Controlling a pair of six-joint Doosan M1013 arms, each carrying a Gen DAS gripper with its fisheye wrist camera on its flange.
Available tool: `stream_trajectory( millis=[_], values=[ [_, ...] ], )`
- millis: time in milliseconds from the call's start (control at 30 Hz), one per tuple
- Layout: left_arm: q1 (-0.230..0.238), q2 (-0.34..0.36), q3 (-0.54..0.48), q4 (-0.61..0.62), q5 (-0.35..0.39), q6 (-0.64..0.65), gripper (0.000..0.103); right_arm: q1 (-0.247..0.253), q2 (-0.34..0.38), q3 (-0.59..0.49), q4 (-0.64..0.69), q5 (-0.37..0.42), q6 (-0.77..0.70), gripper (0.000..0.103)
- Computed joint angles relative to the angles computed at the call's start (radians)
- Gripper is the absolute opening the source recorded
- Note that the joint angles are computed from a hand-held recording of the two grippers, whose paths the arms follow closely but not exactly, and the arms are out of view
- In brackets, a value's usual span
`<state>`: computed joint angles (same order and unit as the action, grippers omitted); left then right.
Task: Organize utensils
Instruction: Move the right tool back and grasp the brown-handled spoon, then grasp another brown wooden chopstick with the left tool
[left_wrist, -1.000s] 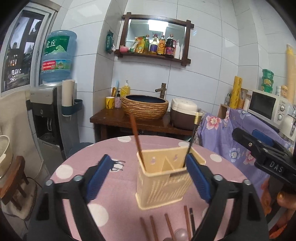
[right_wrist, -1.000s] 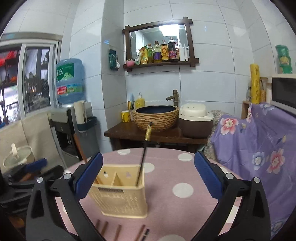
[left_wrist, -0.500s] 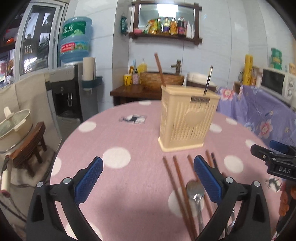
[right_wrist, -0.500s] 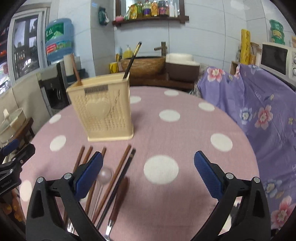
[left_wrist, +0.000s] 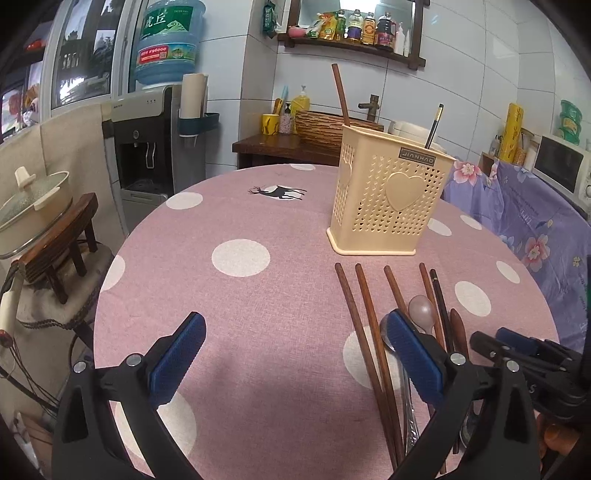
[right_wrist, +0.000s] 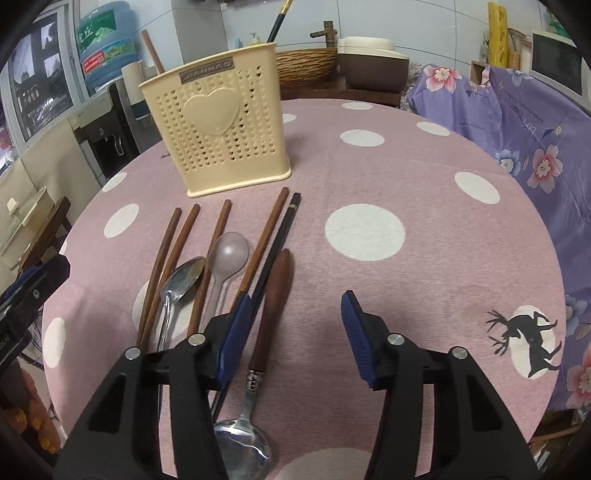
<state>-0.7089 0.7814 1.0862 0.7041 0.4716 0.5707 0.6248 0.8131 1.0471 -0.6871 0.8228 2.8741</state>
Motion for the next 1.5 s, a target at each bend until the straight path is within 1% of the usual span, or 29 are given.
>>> stream_trajectory(
  millis=[33, 100, 233, 400, 633, 667, 733, 800, 867, 900, 933, 967, 1000, 1033, 1100, 1200, 1333, 1500],
  values=[
    [0.0, 0.0, -0.001, -0.007, 0.0, 0.004, 0.097, 0.0, 0.006, -0.011, 0.013, 0.007, -0.012, 0.046],
    [0.0, 0.001, -0.002, -0.021, -0.001, 0.016, 0.097, -0.001, 0.019, -0.031, 0.04, 0.026, -0.037, 0.038],
    [0.001, 0.002, -0.004, -0.03, 0.001, 0.023, 0.097, -0.003, 0.034, -0.05, 0.074, 0.032, -0.07, 0.035],
    [0.0, 0.005, -0.008, -0.044, 0.0, 0.039, 0.097, -0.006, 0.042, -0.061, 0.08, 0.044, -0.085, 0.026],
    [0.002, 0.011, -0.022, -0.082, 0.004, 0.075, 0.097, -0.022, 0.049, -0.077, 0.105, 0.047, -0.106, 0.026],
    [0.002, 0.014, -0.027, -0.089, 0.009, 0.087, 0.097, -0.023, 0.05, -0.081, 0.108, 0.047, -0.109, 0.025],
    [0.001, 0.02, -0.039, -0.099, 0.021, 0.107, 0.097, -0.022, 0.055, -0.088, 0.104, 0.047, -0.109, 0.019],
    [0.002, 0.028, -0.055, -0.13, 0.034, 0.142, 0.097, -0.022, 0.056, -0.089, 0.097, 0.041, -0.111, 0.019],
    [0.005, 0.04, -0.078, -0.198, 0.047, 0.215, 0.093, -0.024, 0.054, -0.084, 0.097, 0.029, -0.115, 0.018],
    [0.007, 0.048, -0.095, -0.238, 0.057, 0.259, 0.088, -0.025, 0.052, -0.079, 0.099, 0.022, -0.118, 0.017],
    [0.009, 0.057, -0.112, -0.274, 0.071, 0.301, 0.08, -0.026, 0.049, -0.074, 0.103, 0.016, -0.122, 0.017],
    [0.011, 0.075, -0.149, -0.323, 0.107, 0.357, 0.075, -0.027, 0.047, -0.072, 0.099, 0.02, -0.124, 0.016],
    [0.013, 0.088, -0.174, -0.359, 0.131, 0.393, 0.066, -0.026, 0.047, -0.072, 0.09, 0.031, -0.12, 0.016],
    [0.017, 0.102, -0.202, -0.404, 0.154, 0.432, 0.06, -0.026, 0.045, -0.067, 0.084, 0.032, -0.115, 0.016],
    [0.023, 0.13, -0.256, -0.486, 0.188, 0.492, 0.055, -0.03, 0.035, -0.046, 0.084, 0.01, -0.103, 0.016],
    [0.024, 0.177, -0.348, -0.543, 0.258, 0.554, 0.05, -0.03, 0.032, -0.039, 0.079, 0.008, -0.106, 0.016],
    [0.02, 0.246, -0.475, -0.538, 0.361, 0.573, 0.044, -0.031, 0.029, -0.032, 0.079, -0.003, -0.104, 0.016],
    [0.021, 0.296, -0.568, -0.507, 0.435, 0.557, 0.037, -0.032, 0.026, -0.026, 0.076, -0.012, -0.103, 0.016]
  ],
)
